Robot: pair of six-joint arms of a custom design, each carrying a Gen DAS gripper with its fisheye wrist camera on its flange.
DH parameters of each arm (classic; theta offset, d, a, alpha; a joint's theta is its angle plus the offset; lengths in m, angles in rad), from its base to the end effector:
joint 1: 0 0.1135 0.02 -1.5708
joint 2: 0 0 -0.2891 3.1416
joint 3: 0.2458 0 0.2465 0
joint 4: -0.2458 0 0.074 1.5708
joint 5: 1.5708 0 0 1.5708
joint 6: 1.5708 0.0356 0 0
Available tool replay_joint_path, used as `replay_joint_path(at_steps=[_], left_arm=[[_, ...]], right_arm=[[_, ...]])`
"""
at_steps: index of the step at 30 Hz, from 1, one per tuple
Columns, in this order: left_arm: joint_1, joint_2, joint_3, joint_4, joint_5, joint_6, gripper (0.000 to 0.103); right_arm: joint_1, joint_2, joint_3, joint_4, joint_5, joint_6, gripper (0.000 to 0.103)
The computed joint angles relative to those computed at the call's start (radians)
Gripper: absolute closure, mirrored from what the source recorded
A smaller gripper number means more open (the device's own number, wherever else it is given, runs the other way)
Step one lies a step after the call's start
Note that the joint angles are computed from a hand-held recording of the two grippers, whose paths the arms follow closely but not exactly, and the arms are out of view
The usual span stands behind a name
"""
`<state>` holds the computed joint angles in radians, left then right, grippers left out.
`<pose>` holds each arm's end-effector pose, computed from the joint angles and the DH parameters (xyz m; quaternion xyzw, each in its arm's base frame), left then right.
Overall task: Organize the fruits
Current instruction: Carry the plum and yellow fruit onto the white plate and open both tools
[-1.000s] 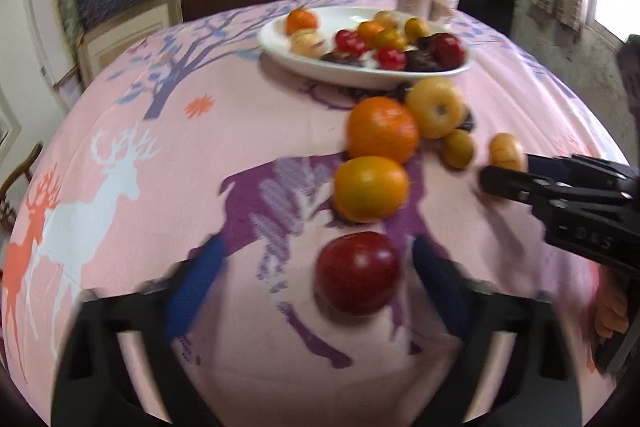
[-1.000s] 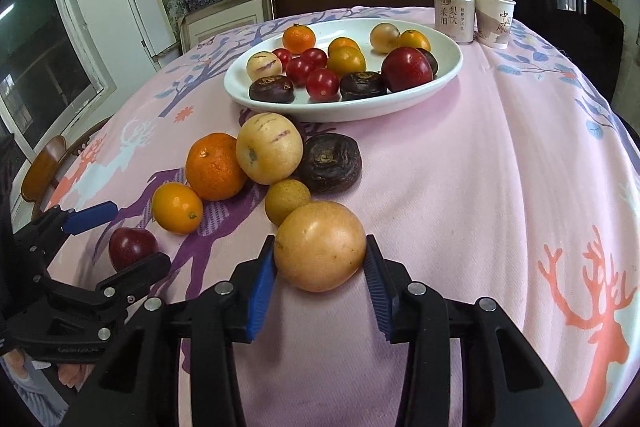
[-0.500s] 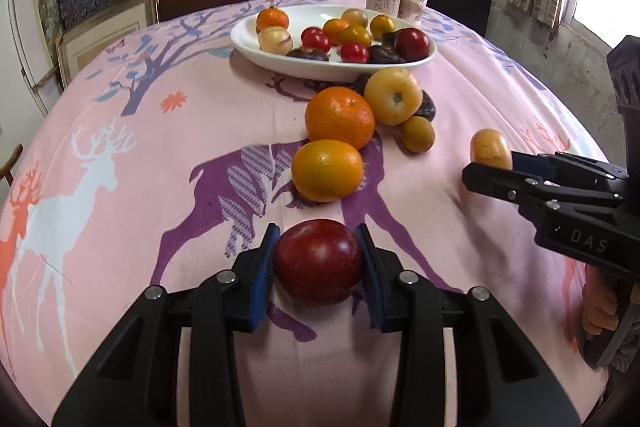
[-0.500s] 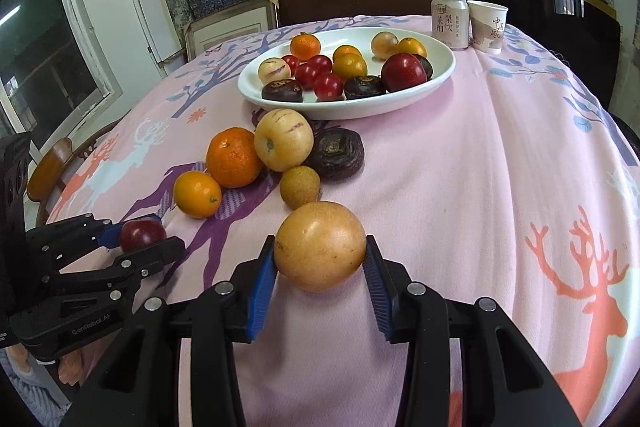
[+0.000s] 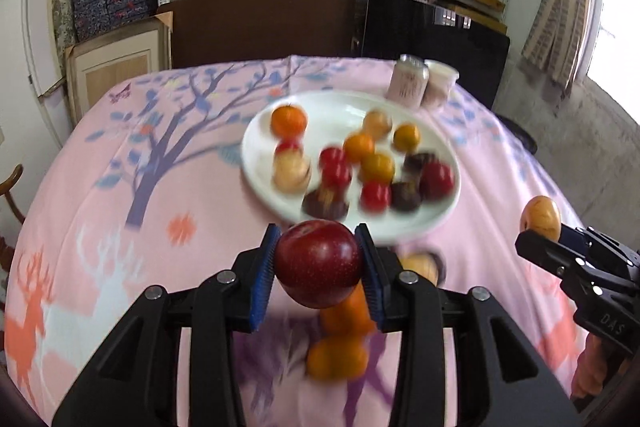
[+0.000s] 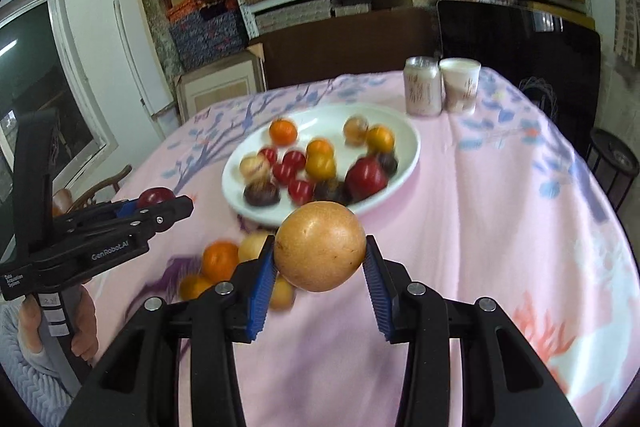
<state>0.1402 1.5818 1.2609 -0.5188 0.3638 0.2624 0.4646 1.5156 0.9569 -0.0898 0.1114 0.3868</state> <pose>0.3390 0.0351 0.3042 0.1206 0.9129 -0.0952 0.3782 0.2930 0.1424 0.2602 -0.0100 0.8944 0.1381 0.4252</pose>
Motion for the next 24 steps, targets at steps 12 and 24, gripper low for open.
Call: replay_joint_path(at_steps=[12, 24], left_arm=[[-0.176, 0.356, 0.356, 0.019, -0.165, -0.084, 0.065], [-0.187, 0.463, 0.45, 0.026, -0.162, -0.104, 0.065]], right_arm=[[-0.154, 0.393, 0.426, -0.082, -0.086, -0.035, 0.06], [-0.154, 0.52, 0.535, -0.115, -0.082, -0.069, 0.059]])
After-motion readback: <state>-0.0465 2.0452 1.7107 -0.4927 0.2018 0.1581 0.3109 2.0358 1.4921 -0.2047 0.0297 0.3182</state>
